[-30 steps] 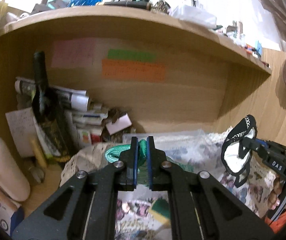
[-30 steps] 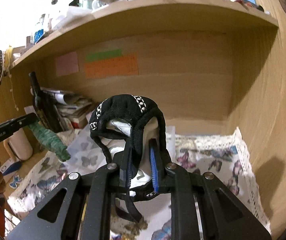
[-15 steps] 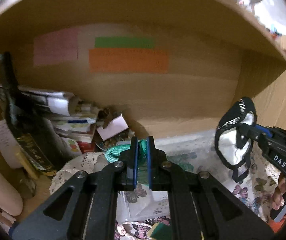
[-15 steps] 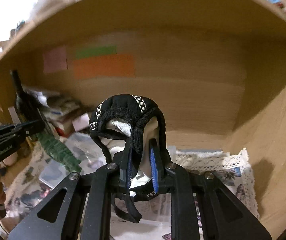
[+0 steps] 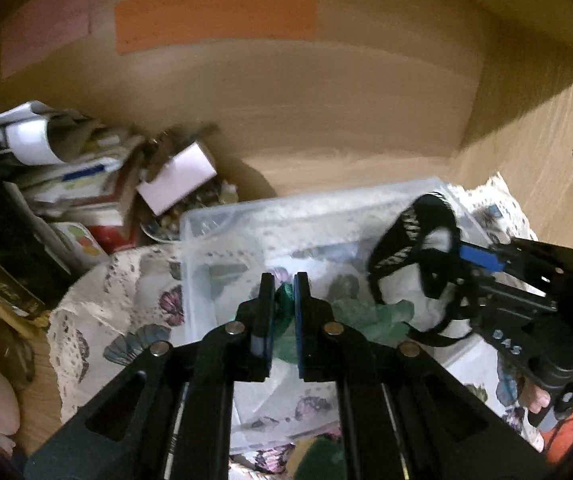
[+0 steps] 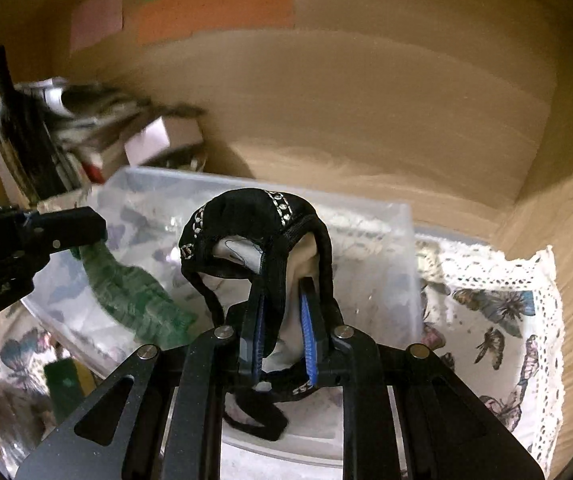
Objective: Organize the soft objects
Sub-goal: 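Carry both items into the clear box and open both tools, then move the right tool to the yellow ball while the left tool approaches the grey bagged item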
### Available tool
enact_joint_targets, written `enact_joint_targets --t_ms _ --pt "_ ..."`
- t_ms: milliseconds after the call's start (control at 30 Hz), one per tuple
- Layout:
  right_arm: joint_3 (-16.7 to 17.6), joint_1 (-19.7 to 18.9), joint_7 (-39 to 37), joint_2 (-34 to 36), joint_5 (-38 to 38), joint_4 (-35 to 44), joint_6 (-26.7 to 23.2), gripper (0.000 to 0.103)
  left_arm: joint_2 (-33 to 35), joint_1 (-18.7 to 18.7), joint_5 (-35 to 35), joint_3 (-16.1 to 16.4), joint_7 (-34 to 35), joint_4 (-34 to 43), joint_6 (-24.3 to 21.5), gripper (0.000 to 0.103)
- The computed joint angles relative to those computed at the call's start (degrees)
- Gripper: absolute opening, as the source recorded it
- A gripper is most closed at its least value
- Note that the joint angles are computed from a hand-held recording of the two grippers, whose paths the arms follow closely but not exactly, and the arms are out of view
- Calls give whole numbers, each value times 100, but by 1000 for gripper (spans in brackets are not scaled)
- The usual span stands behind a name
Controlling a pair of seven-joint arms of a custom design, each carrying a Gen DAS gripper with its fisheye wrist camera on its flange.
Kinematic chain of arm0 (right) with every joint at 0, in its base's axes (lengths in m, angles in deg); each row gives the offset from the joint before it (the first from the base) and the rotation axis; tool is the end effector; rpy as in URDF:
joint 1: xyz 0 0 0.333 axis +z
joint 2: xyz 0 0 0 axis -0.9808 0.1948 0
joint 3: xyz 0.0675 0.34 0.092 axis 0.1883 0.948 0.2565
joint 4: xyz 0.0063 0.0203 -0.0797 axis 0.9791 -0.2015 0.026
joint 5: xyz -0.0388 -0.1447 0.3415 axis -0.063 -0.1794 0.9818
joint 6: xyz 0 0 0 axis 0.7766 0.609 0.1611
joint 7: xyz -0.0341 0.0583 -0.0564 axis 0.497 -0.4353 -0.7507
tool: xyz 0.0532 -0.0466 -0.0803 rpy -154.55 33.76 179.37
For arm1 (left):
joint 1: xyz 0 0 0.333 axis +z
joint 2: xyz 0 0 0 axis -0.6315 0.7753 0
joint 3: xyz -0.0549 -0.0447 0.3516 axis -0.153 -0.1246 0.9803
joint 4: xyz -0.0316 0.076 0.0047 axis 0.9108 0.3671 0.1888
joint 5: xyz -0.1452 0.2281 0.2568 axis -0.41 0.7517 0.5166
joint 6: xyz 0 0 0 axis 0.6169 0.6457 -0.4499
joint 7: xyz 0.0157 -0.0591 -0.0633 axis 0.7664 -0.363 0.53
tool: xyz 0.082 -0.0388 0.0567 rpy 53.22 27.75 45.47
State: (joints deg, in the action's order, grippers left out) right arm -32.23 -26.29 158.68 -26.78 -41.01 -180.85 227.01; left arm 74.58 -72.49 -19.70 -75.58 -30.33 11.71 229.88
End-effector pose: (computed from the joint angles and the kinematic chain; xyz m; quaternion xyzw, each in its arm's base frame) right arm 0.6677 0.3348 0.3128 -0.6856 0.6031 -0.2856 0.2909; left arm 0.6998 -0.5009 0.3386 -0.5181 0.7562 -0.3415 0.2079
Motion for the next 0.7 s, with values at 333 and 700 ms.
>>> enact_joint_targets --t_ms 333,700 --pt "-424 483 122 -173 18 -449 278 31 -286 -13 34 133 -275 -507 349 28" --pt "-1037 1554 -584 -667 963 -1667 1825 64 -1421 -1792 1956 3144 -3585 -2697 2184 67"
